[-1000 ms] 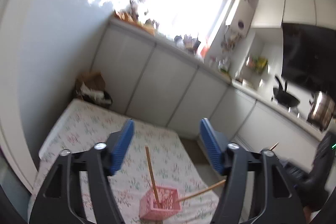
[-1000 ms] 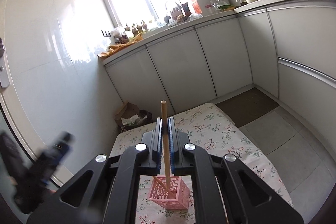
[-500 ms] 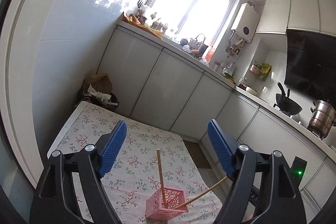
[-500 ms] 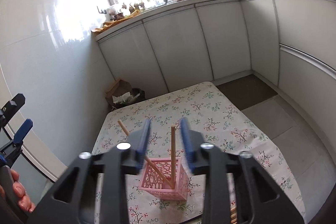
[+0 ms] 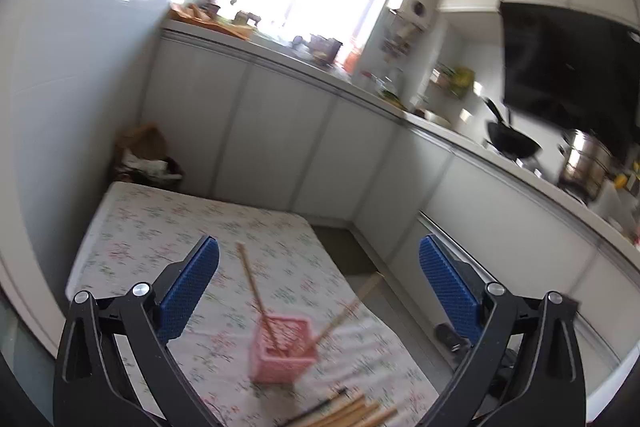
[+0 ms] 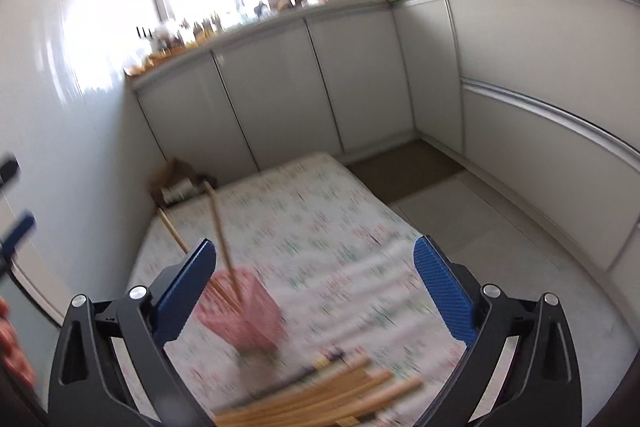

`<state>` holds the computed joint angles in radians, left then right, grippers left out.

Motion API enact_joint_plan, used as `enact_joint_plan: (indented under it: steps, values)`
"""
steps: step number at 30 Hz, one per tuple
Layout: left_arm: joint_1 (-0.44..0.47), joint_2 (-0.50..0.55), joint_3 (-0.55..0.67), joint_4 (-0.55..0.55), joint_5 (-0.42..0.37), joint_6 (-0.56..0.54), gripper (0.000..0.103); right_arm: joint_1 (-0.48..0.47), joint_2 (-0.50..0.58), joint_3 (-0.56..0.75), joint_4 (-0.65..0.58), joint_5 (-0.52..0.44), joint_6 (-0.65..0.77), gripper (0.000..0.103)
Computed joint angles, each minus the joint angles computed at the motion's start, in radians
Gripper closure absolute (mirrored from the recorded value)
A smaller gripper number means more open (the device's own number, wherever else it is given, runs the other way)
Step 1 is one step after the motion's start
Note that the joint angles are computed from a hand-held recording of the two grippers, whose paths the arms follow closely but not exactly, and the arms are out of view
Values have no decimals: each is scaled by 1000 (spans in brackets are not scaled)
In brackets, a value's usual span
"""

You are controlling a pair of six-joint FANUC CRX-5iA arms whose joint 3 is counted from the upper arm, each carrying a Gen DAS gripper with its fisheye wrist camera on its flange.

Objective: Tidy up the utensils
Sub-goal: 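Lower the left gripper to the pile and grasp another chopstick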

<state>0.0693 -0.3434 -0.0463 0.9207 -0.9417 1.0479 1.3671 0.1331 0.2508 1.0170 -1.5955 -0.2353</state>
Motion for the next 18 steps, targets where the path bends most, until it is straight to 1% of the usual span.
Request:
enact_joint_plan:
  steps: [3, 4, 6, 7, 8, 10, 11, 12, 13, 15, 16, 18]
  values:
    - [-20, 30, 40, -4, -95, -32, 7, 51, -36, -62, -39, -64, -27, 6]
    - [-38, 48, 71, -33, -145, -46, 7, 67, -47, -81, -57, -83, -37, 7]
    - [-69, 69, 101, -65, -207, -77, 7, 100, -73, -115, -116, -110, -54, 7]
    - [-95, 86, 123, -90, -251, -99, 7, 116, -87, -132, -149, -119, -66, 7]
    - [-123, 101, 141, -115, -285, -115, 7, 128, -98, -144, -174, -127, -80, 7]
    - [-176, 129, 170, -164, -340, -135, 7, 158, -144, -191, -254, -129, -164, 7]
    - [-205, 147, 185, -184, -368, -141, 7, 163, -159, -203, -276, -119, -194, 7]
    - [-233, 165, 200, -205, -393, -143, 7, 171, -196, -237, -314, -91, -262, 7]
    - [-276, 195, 232, -247, -426, -137, 7, 179, -240, -282, -344, -52, -345, 7]
    - [-351, 260, 313, -350, -481, -109, 7, 179, -291, -336, -380, 0, -438, 7]
    - [-412, 318, 393, -457, -522, -67, 8, 179, -316, -364, -391, 26, -477, 7]
    - [-499, 418, 519, -606, -604, -17, 16, 189, -353, -415, -371, 66, -542, 7]
